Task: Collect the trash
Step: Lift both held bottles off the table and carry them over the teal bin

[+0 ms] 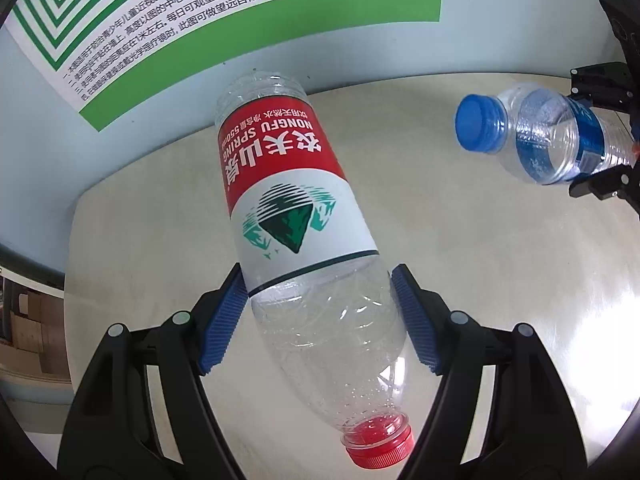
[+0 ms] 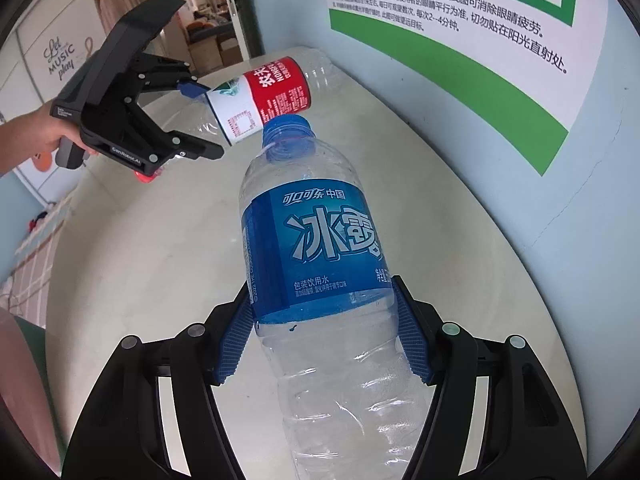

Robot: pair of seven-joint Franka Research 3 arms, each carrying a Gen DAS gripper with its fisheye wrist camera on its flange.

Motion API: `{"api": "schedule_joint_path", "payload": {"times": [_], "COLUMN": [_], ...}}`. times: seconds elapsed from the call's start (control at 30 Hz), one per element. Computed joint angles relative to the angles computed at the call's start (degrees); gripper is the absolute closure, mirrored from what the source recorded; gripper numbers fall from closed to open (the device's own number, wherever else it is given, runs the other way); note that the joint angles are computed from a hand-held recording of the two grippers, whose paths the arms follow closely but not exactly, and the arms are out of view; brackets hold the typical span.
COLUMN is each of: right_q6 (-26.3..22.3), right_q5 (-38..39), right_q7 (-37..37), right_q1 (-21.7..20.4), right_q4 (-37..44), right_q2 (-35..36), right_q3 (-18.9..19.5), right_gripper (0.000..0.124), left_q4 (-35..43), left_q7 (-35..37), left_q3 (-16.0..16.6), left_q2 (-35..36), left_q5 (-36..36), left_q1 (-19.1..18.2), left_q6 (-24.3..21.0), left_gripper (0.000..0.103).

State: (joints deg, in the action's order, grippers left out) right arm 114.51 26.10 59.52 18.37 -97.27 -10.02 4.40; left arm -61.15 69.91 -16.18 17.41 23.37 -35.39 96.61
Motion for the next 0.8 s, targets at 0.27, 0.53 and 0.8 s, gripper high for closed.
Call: {"api": "schedule_joint_path", "payload": {"times": [0.27, 0.53, 0.8], "right_q6": [-1.83, -4.21, -8.61], "right_q5": [-1.69, -3.59, -6.78], "right_q7": [1.08, 3.59, 6.64], "right_q1": [2.27, 8.48, 18.65], "right_q4": [5.03, 17.20, 35.31], "right_q2": [1.88, 9.50, 22.53], "right_q3": [2.22, 6.63, 10.75], "right_gripper": [0.058, 0.058, 0.058], "left_q4": [-18.78, -41.42, -57.28], "left_q7": [-4.25, -9.63, -16.45], "left_q3": [-1.95, -2.71, -1.95], "left_q2": [-15.90, -39.24, -62.59], "left_q5": [-3.16, -10.41, -15.41], "left_q1": [4.52, 9.31, 10.23], "left_q6": [3.85, 4.55, -5.10], "left_gripper": [0.032, 0.032, 0.032]}}
